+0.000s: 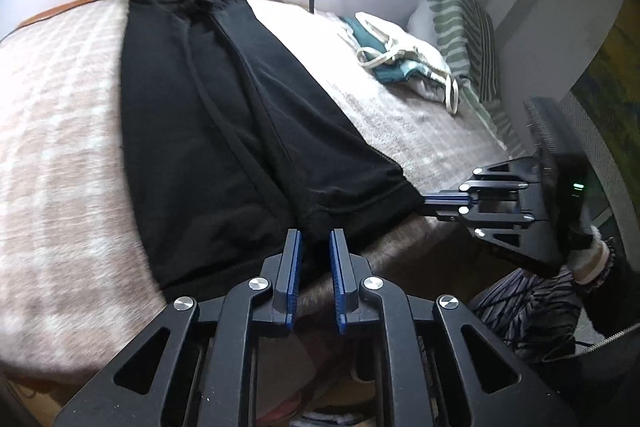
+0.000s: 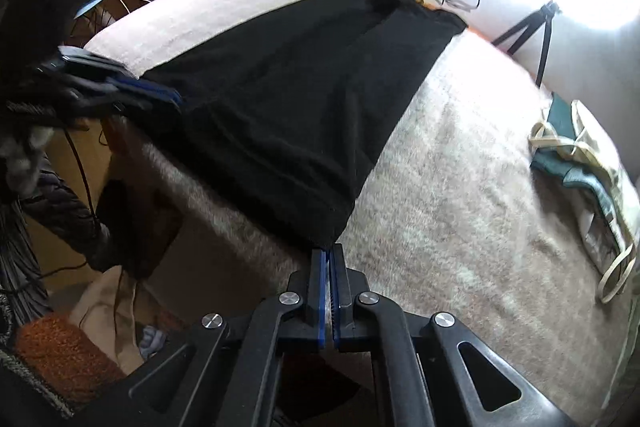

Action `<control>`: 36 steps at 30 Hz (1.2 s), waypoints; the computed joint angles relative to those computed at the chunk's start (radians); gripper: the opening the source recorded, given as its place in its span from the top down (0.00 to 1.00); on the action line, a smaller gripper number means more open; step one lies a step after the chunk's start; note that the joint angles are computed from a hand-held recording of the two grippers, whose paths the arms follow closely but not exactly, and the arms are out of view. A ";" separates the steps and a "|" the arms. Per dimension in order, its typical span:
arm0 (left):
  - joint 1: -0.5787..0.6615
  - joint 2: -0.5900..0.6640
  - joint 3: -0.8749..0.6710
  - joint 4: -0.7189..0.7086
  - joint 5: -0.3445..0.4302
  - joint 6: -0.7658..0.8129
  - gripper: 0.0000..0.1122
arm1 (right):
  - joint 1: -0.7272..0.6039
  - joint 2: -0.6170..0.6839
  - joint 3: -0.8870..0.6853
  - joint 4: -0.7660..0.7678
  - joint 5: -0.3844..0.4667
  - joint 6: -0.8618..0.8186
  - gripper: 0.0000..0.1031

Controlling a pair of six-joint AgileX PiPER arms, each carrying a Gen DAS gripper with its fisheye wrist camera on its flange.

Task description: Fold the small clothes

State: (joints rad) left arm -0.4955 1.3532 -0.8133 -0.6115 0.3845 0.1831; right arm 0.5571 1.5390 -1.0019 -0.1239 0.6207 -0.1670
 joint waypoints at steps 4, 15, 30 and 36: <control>0.064 -0.121 0.073 0.128 0.006 -0.134 0.63 | -0.089 -0.027 -0.007 0.144 0.010 -0.108 0.74; 0.327 -0.089 0.168 -0.307 0.140 0.195 0.63 | -0.376 0.053 -0.098 0.827 0.237 -0.480 0.59; 0.266 -0.088 0.144 -0.288 0.101 0.216 0.96 | -0.306 0.119 -0.127 0.780 0.215 -0.392 1.00; 0.291 -0.092 0.166 -0.337 0.119 0.265 0.96 | -0.302 0.137 -0.126 0.802 0.263 -0.458 0.92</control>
State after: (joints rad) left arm -0.2046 1.2613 -0.6469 -0.9489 0.5034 0.4486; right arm 0.2550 1.6757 -1.1282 0.6782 0.8837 -0.6249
